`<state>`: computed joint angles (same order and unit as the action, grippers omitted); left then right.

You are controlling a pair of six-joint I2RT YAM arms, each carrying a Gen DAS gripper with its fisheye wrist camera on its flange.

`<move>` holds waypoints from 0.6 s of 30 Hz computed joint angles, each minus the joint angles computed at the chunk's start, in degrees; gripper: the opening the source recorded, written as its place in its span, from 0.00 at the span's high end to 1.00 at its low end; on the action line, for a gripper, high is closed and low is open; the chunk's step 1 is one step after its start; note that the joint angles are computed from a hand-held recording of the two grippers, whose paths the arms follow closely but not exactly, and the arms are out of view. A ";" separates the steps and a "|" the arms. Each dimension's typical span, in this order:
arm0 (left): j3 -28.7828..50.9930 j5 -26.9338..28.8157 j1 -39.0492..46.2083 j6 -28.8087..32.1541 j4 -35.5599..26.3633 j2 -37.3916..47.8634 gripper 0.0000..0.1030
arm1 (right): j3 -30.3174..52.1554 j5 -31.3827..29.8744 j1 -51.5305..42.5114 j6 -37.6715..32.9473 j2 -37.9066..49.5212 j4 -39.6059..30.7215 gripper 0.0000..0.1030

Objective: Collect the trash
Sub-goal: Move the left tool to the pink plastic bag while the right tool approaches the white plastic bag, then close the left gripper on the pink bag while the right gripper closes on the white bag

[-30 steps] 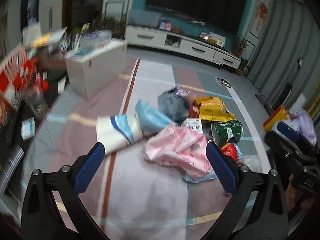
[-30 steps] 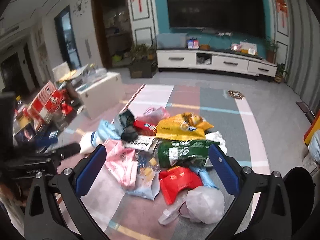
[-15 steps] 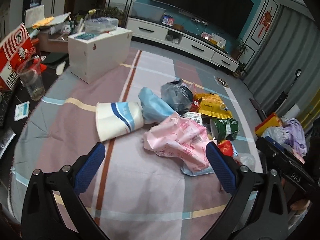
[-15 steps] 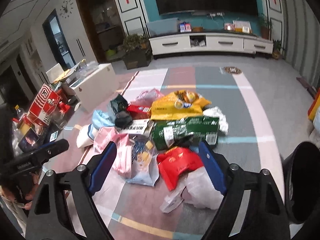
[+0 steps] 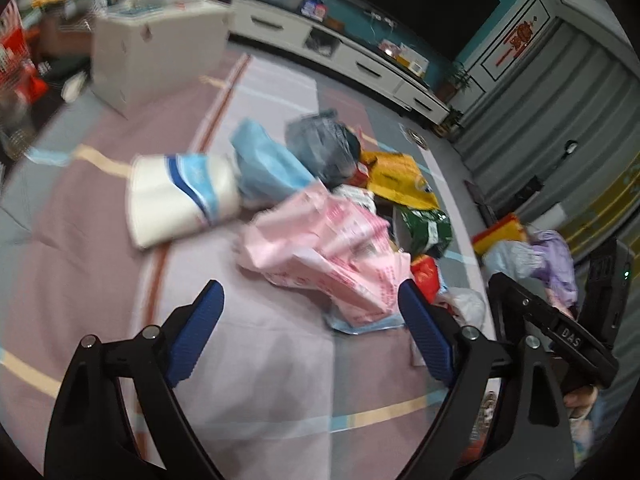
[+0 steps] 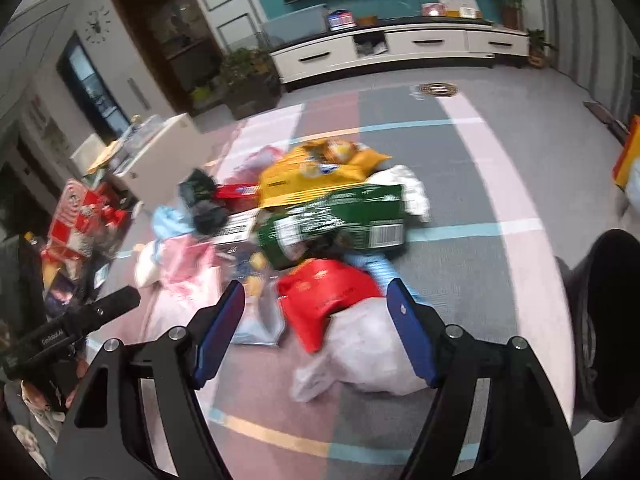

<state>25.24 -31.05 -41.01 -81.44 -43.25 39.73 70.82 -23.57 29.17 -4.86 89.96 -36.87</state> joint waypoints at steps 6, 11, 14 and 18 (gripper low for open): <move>-2.27 6.79 10.03 8.86 14.66 9.26 0.16 | 2.76 1.47 -1.67 -0.68 4.89 -3.31 0.28; -3.05 9.69 13.99 10.37 20.36 13.71 0.16 | 1.82 3.53 -2.10 -1.35 7.28 -3.40 0.28; -4.68 11.78 14.89 9.79 24.65 14.76 0.20 | 1.84 2.15 -3.04 -1.73 8.72 -4.72 0.29; -6.40 12.38 14.86 9.59 28.42 13.96 0.47 | 1.46 2.15 -3.44 -2.93 8.98 -5.24 0.53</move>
<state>18.84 -18.68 -26.15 -71.85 -14.83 53.69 72.28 -21.42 25.73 -7.79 98.94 -42.11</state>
